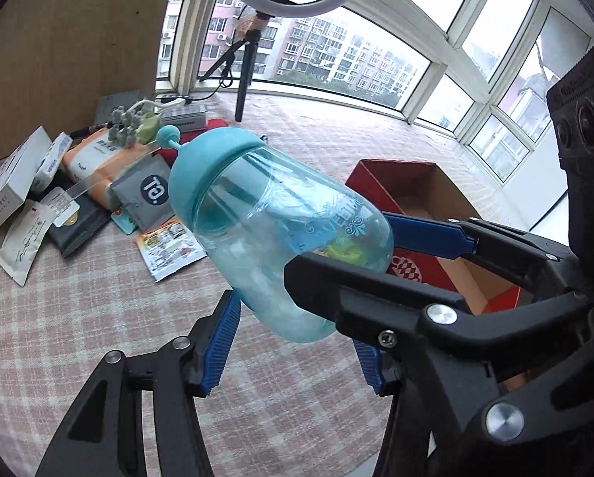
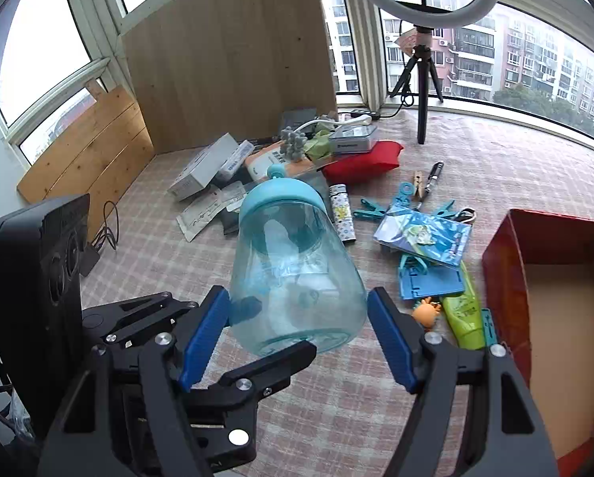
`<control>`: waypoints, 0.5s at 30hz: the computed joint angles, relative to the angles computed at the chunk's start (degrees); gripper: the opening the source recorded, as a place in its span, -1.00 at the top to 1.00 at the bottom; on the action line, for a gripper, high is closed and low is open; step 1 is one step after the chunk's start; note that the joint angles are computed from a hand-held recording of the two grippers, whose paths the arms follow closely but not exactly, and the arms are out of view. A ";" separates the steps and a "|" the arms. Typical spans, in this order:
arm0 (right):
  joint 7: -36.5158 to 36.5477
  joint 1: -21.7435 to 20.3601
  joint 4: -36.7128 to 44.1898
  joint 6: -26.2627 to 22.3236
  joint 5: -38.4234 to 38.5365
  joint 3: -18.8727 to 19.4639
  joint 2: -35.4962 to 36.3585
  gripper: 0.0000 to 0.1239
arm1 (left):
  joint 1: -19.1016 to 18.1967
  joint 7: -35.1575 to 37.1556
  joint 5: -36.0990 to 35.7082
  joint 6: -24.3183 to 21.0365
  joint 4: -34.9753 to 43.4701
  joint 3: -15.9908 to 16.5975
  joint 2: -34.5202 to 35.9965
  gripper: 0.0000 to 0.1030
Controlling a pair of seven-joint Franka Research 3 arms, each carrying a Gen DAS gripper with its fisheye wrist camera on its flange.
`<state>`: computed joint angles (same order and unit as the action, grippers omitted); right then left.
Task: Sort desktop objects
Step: 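Carry the baby bottle with the right gripper over the red box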
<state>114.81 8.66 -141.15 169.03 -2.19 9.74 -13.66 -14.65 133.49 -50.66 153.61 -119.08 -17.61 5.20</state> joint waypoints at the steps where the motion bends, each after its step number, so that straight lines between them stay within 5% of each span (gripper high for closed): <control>1: 0.58 -0.74 -1.60 -0.01 -0.24 -0.26 -2.06 -0.14 | -0.53 0.27 0.11 -0.01 0.59 -0.54 0.15 -0.02; 7: 4.32 -9.29 -10.19 -2.24 -3.06 1.85 -14.55 -0.14 | -4.15 0.07 2.26 -0.81 5.91 -3.81 3.15 -0.02; 15: 3.87 -16.74 -19.18 -7.75 -1.93 -0.05 -27.13 -0.11 | -8.13 -5.03 9.34 -2.92 13.68 -8.37 10.53 -0.03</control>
